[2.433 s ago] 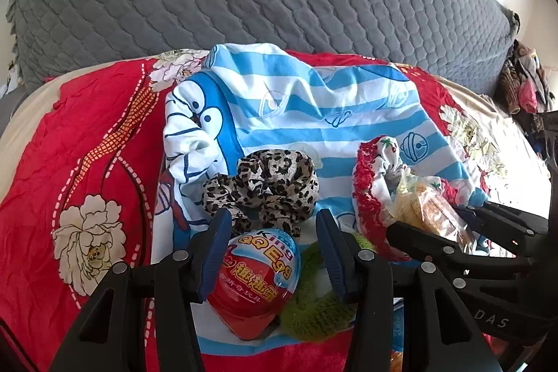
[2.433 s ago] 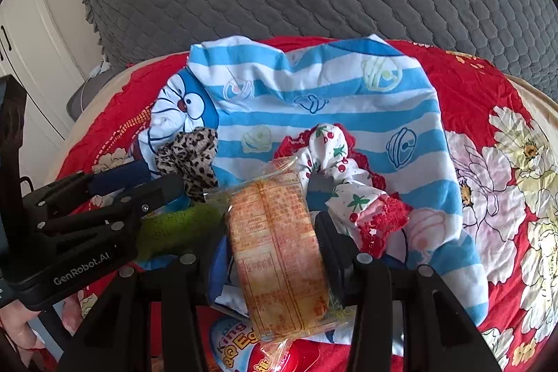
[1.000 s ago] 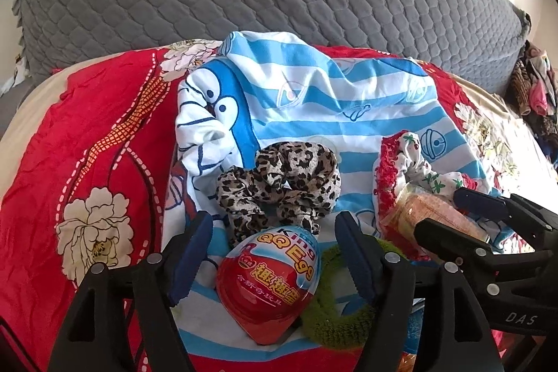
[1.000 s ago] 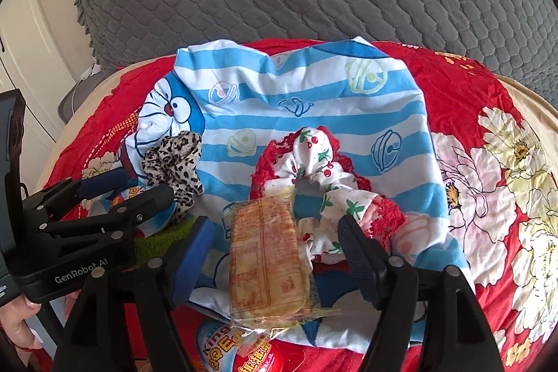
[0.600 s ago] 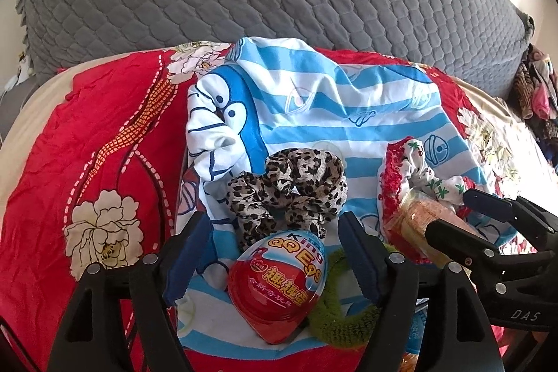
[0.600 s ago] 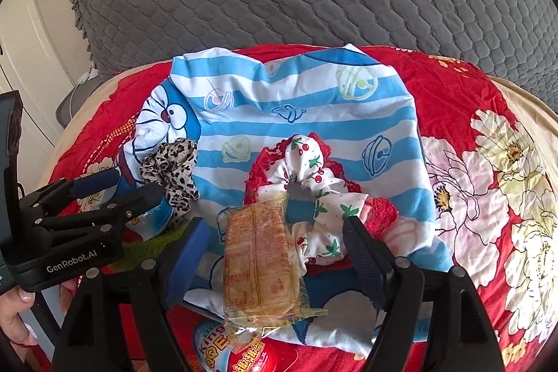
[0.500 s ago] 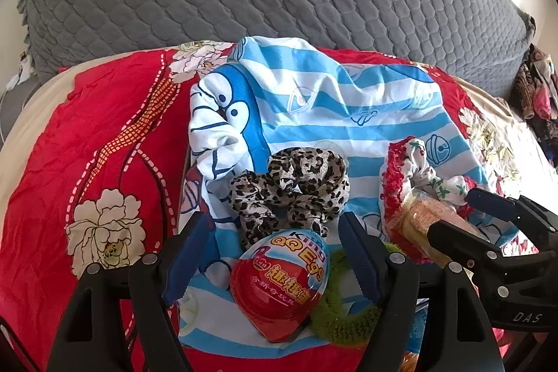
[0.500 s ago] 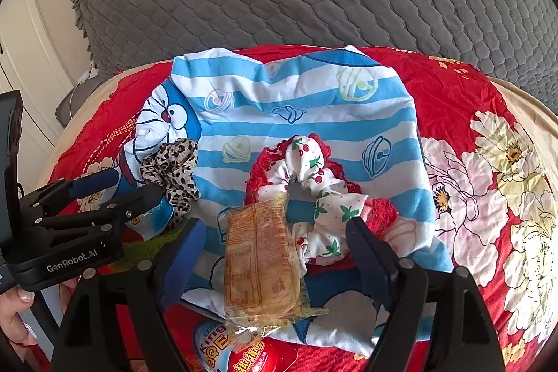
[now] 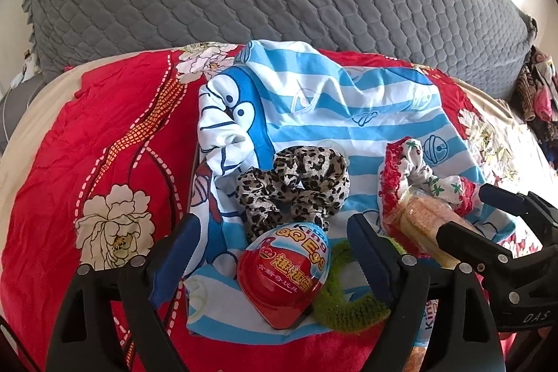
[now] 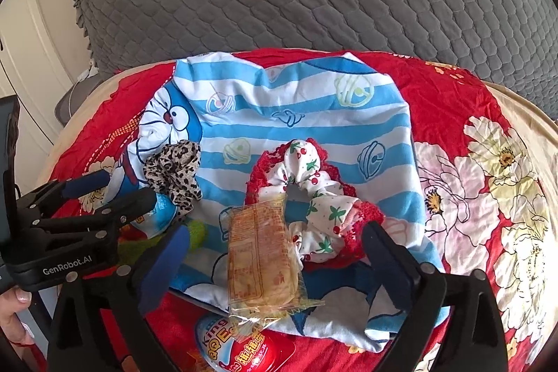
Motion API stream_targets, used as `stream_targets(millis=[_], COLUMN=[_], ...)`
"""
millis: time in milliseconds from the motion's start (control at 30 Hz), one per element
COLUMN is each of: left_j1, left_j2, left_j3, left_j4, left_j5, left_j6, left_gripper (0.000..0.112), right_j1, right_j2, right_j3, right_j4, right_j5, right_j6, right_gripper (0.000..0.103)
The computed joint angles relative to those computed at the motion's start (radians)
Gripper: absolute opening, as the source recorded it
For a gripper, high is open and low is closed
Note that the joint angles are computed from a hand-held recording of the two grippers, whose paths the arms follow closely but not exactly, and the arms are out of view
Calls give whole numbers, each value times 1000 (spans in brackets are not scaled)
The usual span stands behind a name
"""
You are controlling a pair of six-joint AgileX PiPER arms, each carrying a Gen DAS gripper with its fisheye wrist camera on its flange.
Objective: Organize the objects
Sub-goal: 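Withdraw both tools up and back from the tray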
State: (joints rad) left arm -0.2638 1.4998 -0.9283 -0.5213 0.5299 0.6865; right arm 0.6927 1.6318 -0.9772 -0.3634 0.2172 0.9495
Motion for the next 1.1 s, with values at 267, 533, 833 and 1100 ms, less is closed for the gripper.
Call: stream_targets(millis=[267, 533, 833, 1100], left_j1=[13, 27, 52, 77], left_j2=[-29, -68, -129, -194], left_j3=[5, 20, 54, 87], left_j4=[2, 5, -13, -12], left_j5=[23, 52, 86, 124], left_j6=[-4, 0, 26, 42], left_gripper=[87, 87, 87, 87], right_j1=[-4, 27, 63, 107], right_j2=[-21, -50, -100, -169], right_j3=[13, 13, 41, 83], right_j4=[64, 10, -36, -103], right_j5=[9, 48, 98, 151], right_j6=[-62, -21, 36, 118], right_gripper=[102, 102, 102, 102])
